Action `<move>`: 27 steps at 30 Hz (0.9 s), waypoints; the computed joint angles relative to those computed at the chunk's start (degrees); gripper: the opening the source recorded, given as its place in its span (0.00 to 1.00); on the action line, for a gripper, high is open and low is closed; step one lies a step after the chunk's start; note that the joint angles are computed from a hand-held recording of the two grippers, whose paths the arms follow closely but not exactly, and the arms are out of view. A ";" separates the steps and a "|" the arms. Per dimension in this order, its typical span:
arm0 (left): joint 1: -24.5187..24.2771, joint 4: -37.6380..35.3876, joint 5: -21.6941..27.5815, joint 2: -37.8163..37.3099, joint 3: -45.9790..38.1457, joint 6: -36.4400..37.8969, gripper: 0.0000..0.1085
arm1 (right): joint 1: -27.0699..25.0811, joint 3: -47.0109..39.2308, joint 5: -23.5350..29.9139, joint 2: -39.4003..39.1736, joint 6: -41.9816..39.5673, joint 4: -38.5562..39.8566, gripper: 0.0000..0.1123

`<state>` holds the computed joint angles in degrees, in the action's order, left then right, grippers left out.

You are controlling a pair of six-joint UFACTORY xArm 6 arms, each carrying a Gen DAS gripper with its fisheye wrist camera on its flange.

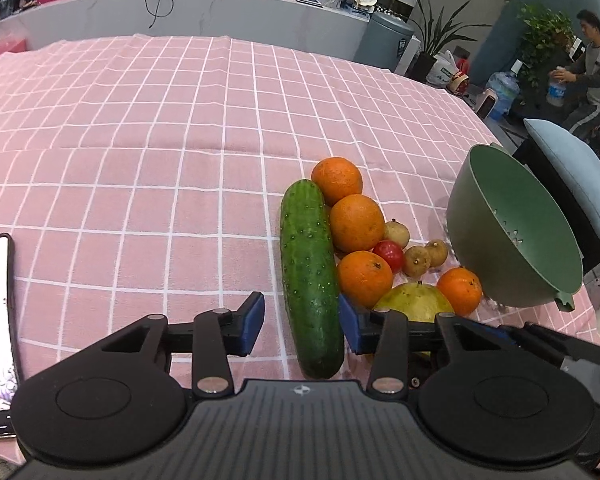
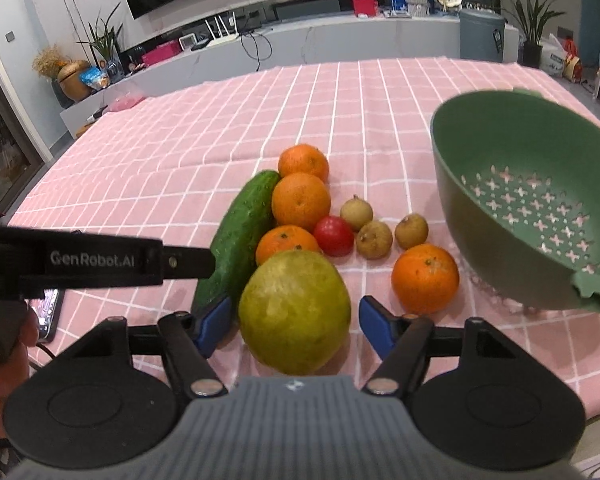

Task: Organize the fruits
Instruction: 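Close the left tool on the cucumber while the right tool closes on the pomelo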

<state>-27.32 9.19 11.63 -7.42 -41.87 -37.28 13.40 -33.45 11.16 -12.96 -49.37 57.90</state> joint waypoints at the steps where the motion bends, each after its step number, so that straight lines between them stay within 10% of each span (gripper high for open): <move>1: -0.02 -1.12 -0.33 0.42 -0.18 1.01 0.46 | -0.14 -0.09 0.31 0.19 0.06 0.03 0.54; 20: -1.17 -2.24 2.96 5.65 -5.11 4.93 0.38 | -2.96 1.53 1.73 -1.46 1.33 -4.03 0.53; 27: -2.06 -9.14 14.02 1.91 -5.78 10.28 0.37 | -3.01 1.20 1.72 -0.98 -2.20 0.10 0.53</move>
<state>-29.38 0.05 25.65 -5.52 -47.65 -27.01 10.38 -32.25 12.89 -13.93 -51.57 57.99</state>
